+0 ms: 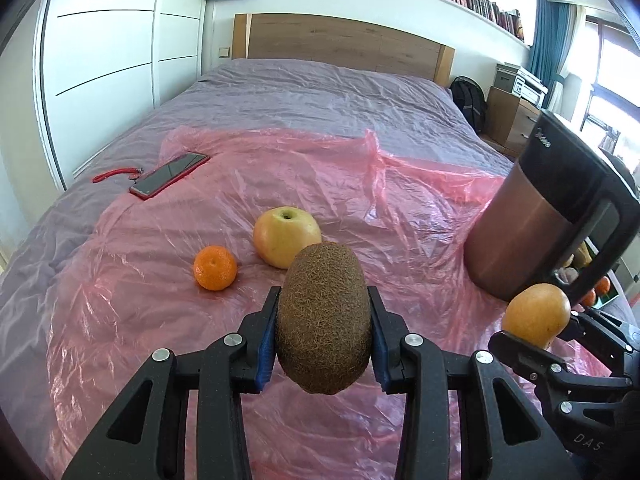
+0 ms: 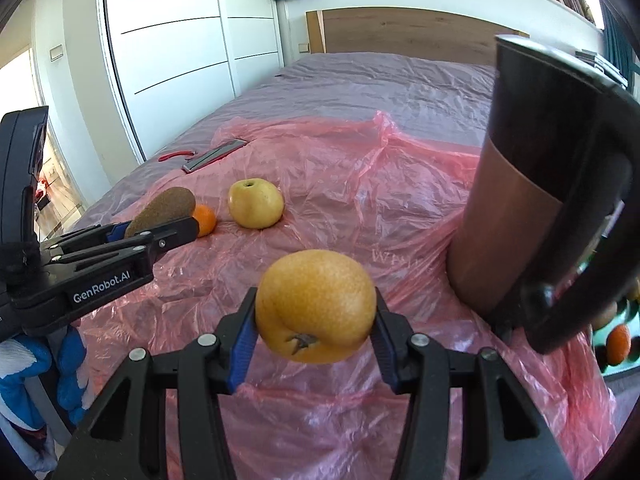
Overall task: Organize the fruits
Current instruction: 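Carry the kiwi and pear to the green tray and lower them in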
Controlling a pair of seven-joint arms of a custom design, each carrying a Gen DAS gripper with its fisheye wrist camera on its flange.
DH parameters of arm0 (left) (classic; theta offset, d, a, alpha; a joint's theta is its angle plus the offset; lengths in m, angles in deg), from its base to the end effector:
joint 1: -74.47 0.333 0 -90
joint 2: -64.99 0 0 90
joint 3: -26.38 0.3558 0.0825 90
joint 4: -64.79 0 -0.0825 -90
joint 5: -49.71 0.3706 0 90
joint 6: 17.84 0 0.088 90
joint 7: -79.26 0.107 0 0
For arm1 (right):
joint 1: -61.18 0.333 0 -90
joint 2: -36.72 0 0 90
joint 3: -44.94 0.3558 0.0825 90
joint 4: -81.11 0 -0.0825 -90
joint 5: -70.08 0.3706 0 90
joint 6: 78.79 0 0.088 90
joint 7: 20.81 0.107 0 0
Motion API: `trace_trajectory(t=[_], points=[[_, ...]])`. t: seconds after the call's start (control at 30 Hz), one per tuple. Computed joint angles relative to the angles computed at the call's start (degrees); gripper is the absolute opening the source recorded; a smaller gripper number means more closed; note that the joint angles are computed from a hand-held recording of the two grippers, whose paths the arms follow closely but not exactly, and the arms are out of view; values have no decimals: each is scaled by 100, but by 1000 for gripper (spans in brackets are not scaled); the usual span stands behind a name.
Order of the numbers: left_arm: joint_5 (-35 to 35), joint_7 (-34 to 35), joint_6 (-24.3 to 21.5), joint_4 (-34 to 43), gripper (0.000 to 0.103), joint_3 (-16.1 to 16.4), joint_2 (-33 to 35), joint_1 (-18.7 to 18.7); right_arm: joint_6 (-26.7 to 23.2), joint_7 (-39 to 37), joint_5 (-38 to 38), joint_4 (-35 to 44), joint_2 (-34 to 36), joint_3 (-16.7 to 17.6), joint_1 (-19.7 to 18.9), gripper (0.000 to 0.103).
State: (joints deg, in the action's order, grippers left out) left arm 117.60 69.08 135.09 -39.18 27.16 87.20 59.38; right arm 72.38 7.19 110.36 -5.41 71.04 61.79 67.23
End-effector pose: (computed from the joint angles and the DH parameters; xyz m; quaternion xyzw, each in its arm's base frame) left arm 0.6465 -0.1944 0.4080 -0.7901 0.4546 -0.2639 0.3154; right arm 0.7192 0.2301 0.4195 -0.8604 0.3254 -0.0852 0.3829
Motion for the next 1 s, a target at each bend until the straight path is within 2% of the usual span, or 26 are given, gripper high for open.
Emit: trace_trajectory(t=[0.27, 0.53, 0.8, 1.0], points=[[-191, 235, -118, -196, 34, -375, -444, -253, -186, -132, 458, -923, -886, -237, -373, 64], [-730, 847, -186, 111, 34, -653, -464, -514, -257, -595, 1171, -1472, -1481, -648, -643, 64], [-1668, 2171, -247, 1212, 34, -740, 176, -908, -277, -669, 1628, -1381, -1477, -1044, -925, 64], [-2617, 3473, -499, 2524, 34, -843, 1050, -1138, -166, -509, 1674, -1091, -1230, -1145, -1168, 64]])
